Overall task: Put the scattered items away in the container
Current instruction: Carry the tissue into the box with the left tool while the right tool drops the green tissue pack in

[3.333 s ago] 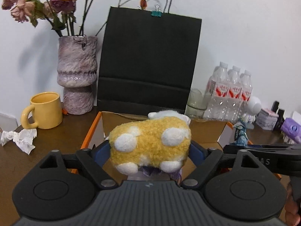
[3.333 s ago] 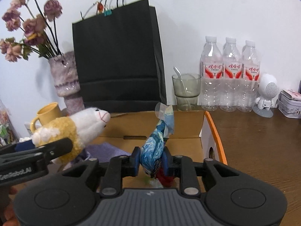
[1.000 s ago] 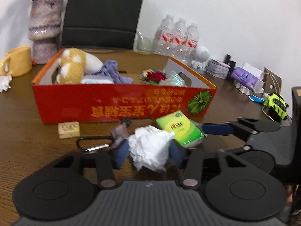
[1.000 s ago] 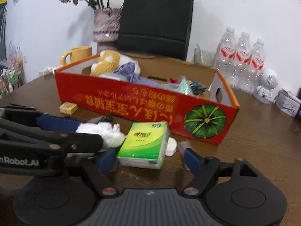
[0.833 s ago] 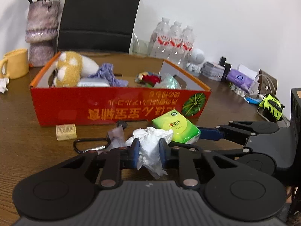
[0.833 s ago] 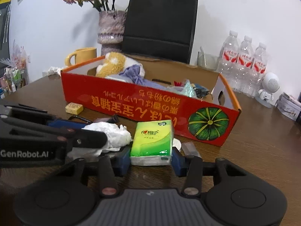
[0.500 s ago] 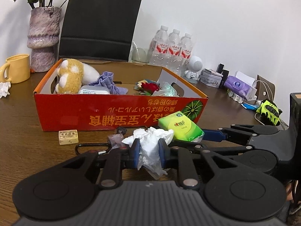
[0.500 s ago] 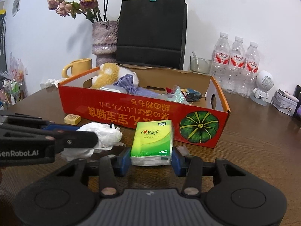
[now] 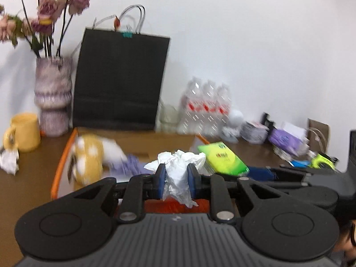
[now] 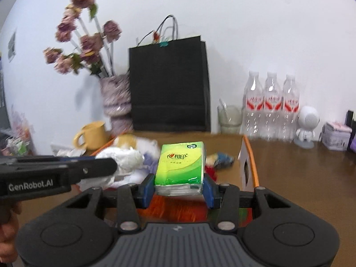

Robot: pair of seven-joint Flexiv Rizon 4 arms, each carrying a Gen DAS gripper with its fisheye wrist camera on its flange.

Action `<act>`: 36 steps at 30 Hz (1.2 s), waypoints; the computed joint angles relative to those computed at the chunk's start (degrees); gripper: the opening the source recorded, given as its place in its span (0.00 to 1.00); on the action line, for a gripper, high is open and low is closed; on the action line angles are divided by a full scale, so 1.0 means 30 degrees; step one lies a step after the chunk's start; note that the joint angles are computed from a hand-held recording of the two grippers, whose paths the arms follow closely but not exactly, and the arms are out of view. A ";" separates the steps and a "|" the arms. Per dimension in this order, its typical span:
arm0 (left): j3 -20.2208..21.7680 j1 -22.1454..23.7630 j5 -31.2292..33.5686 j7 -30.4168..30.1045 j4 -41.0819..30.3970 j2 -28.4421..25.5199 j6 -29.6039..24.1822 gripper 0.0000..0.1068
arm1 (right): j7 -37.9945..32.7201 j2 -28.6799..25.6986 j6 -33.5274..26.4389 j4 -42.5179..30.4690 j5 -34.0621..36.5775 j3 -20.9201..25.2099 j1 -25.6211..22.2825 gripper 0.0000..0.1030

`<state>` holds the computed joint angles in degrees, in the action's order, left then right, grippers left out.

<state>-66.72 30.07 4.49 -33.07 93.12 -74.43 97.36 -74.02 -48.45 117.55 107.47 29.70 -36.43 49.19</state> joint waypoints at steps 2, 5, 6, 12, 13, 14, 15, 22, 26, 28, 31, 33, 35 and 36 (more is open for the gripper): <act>0.0170 -0.0977 -0.0312 -0.0025 -0.1395 -0.0285 0.0049 0.20 | 0.0478 -0.0562 -0.1050 -0.1121 -0.0106 -0.0459 -0.0405 0.42; 0.1167 -0.2731 -0.1404 -0.0396 -0.3818 -0.0466 -0.0414 0.20 | 0.1738 -0.1227 -0.2475 -0.2498 -0.0962 -0.0647 -0.1309 0.42; 0.2039 -0.3480 -0.1981 -0.0594 -0.4703 -0.0147 -0.0973 0.20 | 0.2112 -0.1504 -0.2946 -0.2920 -0.1296 -0.0729 -0.1582 0.42; 0.4056 -0.5643 -0.3996 0.0431 -0.7305 -0.0028 -0.2104 0.26 | 0.3809 -0.2553 -0.4787 -0.4584 -0.3505 -0.0647 -0.2903 0.44; 0.4526 -0.5953 -0.4374 0.0389 -0.7489 0.0129 -0.2039 0.33 | 0.4014 -0.2620 -0.5045 -0.4713 -0.3893 -0.0608 -0.3040 0.45; 0.4951 -0.6234 -0.4718 0.0287 -0.7622 0.0262 -0.1860 0.53 | 0.4787 -0.2839 -0.5218 -0.4666 -0.4454 -0.1019 -0.2892 0.55; 0.5976 -0.6858 -0.5173 -0.0276 -0.7835 0.0578 -0.1093 0.76 | 0.5175 -0.3343 -0.5809 -0.4756 -0.3936 -0.2053 -0.2210 0.66; 0.6419 -0.6973 -0.3860 -0.2125 -0.8191 0.0503 0.0347 0.96 | 0.7117 -0.3462 -0.4868 -0.3828 -0.4942 -0.2946 -0.1725 0.97; 0.6722 -0.7069 -0.3396 -0.2665 -0.8299 0.0567 0.0185 0.96 | 0.8040 -0.3560 -0.4927 -0.3594 -0.5887 -0.3330 -0.1557 0.97; 0.6748 -0.7058 -0.3271 -0.2757 -0.8306 0.0576 0.0086 0.96 | 0.8411 -0.3466 -0.4855 -0.3458 -0.6350 -0.3286 -0.1613 0.97; 0.6758 -0.7023 -0.3150 -0.2819 -0.8270 0.0591 0.0099 0.96 | 0.8797 -0.3483 -0.4809 -0.3377 -0.6745 -0.3391 -0.1615 0.97; 0.6614 -0.6907 -0.3035 -0.2820 -0.8169 0.0586 0.0123 0.96 | 0.9038 -0.3550 -0.4789 -0.3326 -0.6829 -0.3551 -0.1522 0.97; 0.6364 -0.6626 -0.2882 -0.2815 -0.7881 0.0654 0.0173 0.96 | 0.9392 -0.3809 -0.4707 -0.3158 -0.6640 -0.4060 -0.1149 0.97; 0.6118 -0.6339 -0.2726 -0.2793 -0.7568 0.0707 0.0304 0.96 | 0.9559 -0.3912 -0.4607 -0.2983 -0.6481 -0.4348 -0.0906 0.97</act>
